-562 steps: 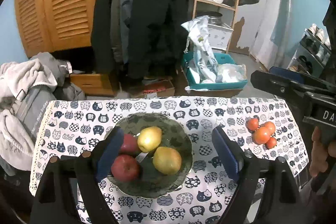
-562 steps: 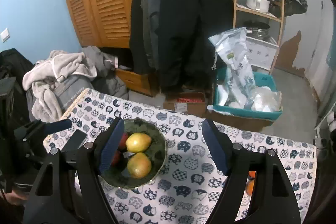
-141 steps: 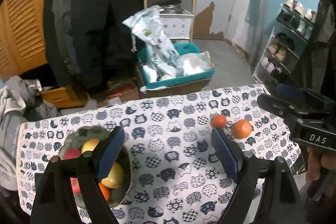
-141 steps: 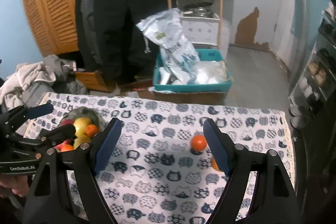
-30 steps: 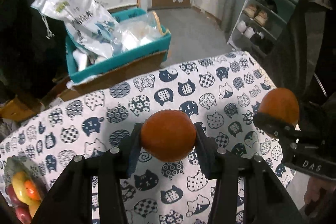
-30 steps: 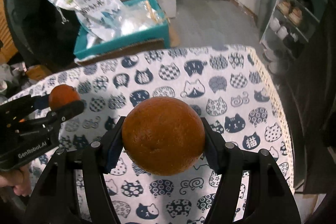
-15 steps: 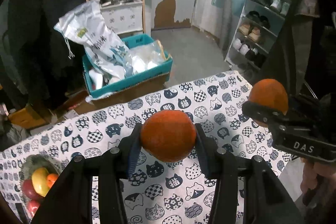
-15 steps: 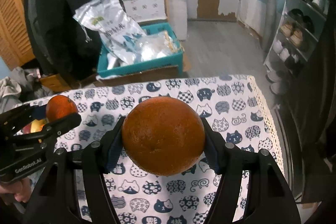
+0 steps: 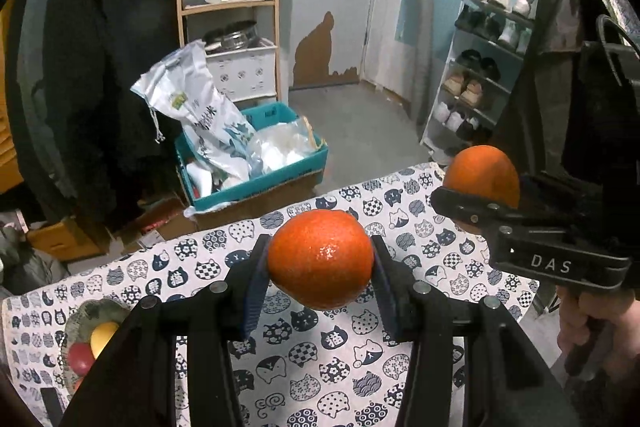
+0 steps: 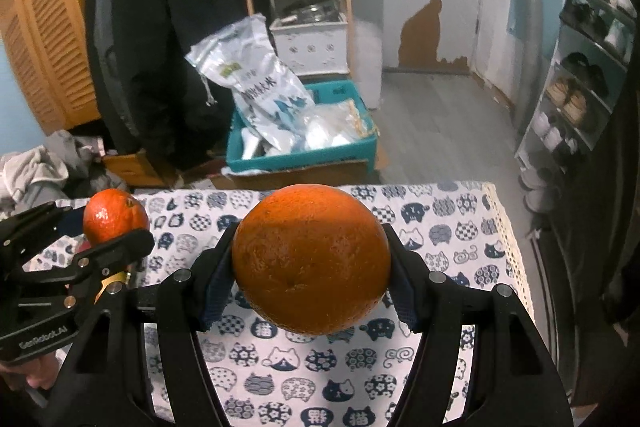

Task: Organize fruits
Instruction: 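Lift the tangerine with the left tool while the right tool carries the orange toward the bowl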

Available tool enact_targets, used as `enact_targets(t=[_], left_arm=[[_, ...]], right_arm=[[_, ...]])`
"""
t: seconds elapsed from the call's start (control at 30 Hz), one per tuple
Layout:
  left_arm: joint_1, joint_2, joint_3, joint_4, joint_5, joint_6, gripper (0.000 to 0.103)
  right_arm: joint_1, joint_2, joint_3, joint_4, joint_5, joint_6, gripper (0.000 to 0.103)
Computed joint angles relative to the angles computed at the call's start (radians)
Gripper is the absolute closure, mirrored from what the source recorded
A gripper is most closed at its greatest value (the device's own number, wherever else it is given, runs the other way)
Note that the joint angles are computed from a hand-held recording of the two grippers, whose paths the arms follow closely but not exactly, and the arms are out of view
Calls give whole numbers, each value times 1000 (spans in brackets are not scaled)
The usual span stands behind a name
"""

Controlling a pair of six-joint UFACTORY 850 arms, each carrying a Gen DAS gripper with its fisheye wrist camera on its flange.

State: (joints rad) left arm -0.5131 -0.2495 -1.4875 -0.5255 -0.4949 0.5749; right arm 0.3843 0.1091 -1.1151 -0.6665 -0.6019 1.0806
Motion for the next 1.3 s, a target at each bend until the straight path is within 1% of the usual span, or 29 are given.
enact_targets(t=[0.2,0.43,0.7,0.97,1.3], left_arm=[[24,35,23,-39,0,38,55],[47,52,35,-52,-1,40,55],[85,77,62,-52,8,32,55],[154,96,91,-50,17,16,55],[260,101,130,-40,10,-11,55]], right_arm=[[27,-6,-30,-10,-5,-6,36],[49,-24,-68,-15,-4,-17,36],[67,-75,-125,22,8,-59,36],[100,-152,-203,51,18,-102,36],[146,-270,-331,121,26,-191,36]])
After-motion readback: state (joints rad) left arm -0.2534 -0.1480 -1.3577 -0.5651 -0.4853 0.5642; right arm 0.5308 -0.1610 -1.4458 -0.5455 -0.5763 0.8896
